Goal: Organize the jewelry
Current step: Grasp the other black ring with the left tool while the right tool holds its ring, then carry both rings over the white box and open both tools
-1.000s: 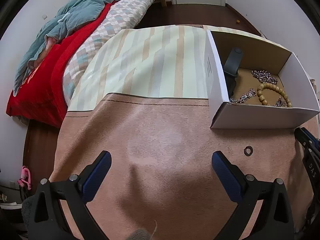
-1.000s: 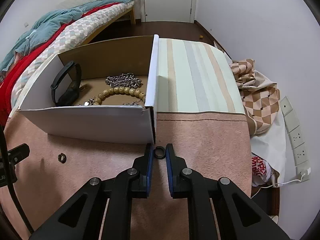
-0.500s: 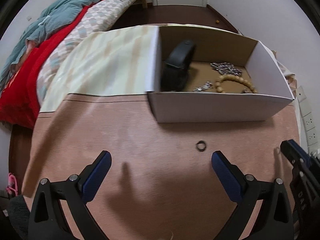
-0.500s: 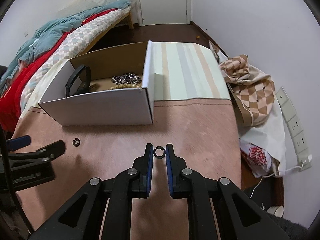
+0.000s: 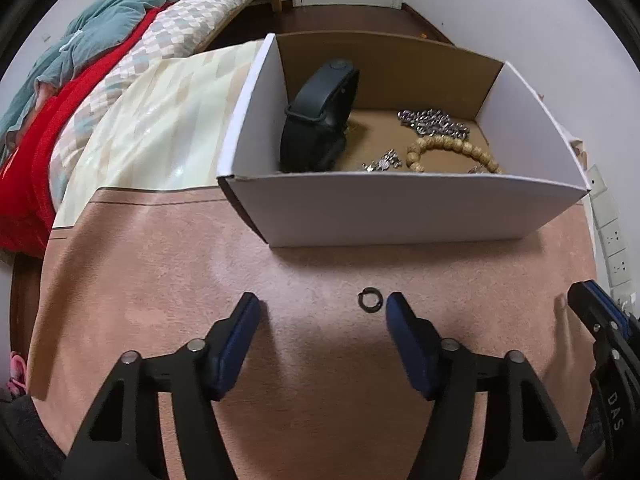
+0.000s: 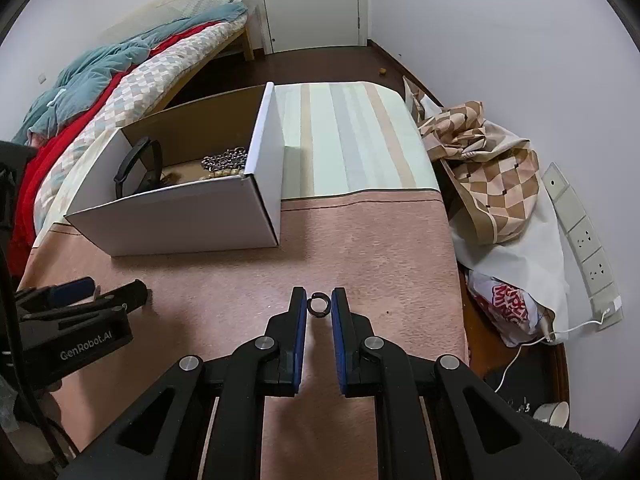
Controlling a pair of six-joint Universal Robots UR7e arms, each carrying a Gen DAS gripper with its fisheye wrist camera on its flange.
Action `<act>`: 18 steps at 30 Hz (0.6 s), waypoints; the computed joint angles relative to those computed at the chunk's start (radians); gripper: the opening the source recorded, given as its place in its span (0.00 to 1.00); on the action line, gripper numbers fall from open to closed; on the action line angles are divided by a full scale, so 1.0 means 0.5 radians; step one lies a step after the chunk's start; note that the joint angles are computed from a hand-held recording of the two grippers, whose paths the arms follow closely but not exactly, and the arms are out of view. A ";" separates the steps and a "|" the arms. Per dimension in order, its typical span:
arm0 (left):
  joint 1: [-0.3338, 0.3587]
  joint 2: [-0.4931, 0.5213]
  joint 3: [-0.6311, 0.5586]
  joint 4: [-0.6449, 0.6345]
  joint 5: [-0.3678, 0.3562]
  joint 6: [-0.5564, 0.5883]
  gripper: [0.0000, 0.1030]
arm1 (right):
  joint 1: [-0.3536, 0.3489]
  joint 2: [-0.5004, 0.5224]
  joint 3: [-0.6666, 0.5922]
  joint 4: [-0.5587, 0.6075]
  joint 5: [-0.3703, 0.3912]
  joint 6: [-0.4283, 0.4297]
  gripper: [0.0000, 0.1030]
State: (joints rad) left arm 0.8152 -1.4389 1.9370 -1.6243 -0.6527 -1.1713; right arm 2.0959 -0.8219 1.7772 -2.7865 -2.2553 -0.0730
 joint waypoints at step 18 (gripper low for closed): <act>-0.031 -0.049 0.070 -0.191 -0.004 0.137 0.09 | 0.010 -0.020 -0.002 -0.039 0.013 -0.008 0.13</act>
State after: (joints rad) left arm 0.7999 -1.4632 1.9723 -1.7197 -0.6549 -1.1028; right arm 2.1010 -0.8321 1.7763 -2.8058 -2.2487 -0.0768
